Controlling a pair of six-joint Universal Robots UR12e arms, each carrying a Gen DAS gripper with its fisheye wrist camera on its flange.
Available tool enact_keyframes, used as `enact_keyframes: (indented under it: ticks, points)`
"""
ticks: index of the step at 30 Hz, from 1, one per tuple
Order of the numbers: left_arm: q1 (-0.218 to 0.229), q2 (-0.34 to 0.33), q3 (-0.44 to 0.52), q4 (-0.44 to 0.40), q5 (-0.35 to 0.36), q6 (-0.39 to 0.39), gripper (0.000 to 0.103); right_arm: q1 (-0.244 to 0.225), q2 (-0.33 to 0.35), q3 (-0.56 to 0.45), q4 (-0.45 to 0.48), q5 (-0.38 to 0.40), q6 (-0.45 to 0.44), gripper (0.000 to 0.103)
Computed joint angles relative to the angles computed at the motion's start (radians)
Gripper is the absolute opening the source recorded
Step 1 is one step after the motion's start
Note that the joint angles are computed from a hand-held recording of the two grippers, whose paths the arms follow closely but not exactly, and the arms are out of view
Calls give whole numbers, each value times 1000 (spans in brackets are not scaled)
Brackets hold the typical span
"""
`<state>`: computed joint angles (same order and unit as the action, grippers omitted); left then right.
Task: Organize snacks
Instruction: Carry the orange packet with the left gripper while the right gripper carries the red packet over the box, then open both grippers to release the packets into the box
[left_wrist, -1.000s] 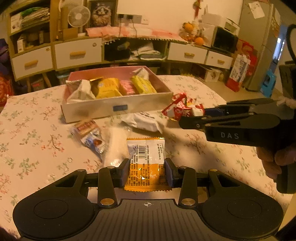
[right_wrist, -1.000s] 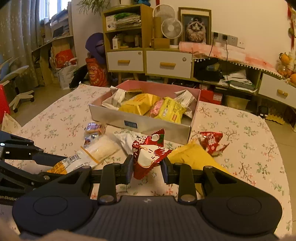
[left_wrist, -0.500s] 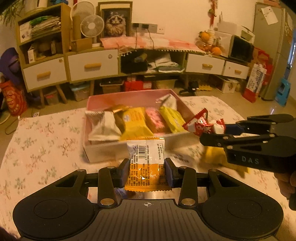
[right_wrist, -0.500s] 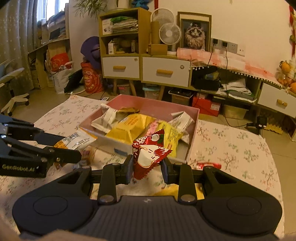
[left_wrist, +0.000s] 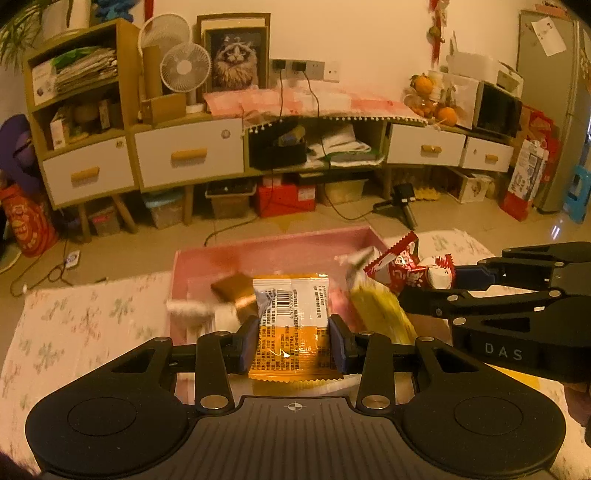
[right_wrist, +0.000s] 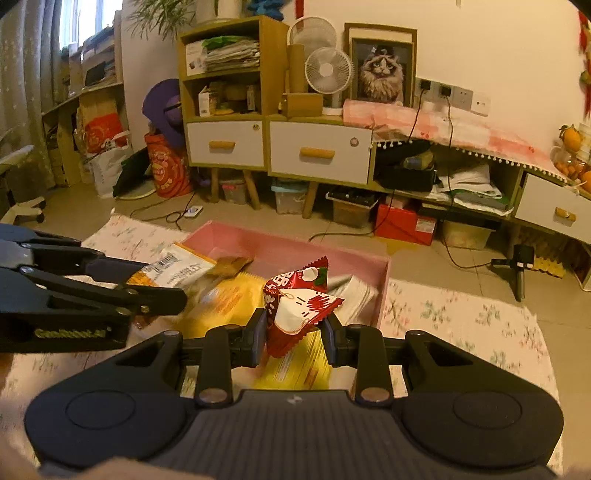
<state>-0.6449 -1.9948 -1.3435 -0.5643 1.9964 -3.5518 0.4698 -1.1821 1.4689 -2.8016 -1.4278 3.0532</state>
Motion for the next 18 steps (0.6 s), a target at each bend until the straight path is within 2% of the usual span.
enact_keyframes:
  ticks: [7,13,18]
  points:
    - [24,-54,74,-37,-2,14,37,-6,37,-53,26,18,8,28]
    - [41,-79,98,-29,-15,8,37,-11,62,-88,51,23,11,28]
    - [52,-95,119,-61,-26,13,37,-16,77,-112,82,39,19,28]
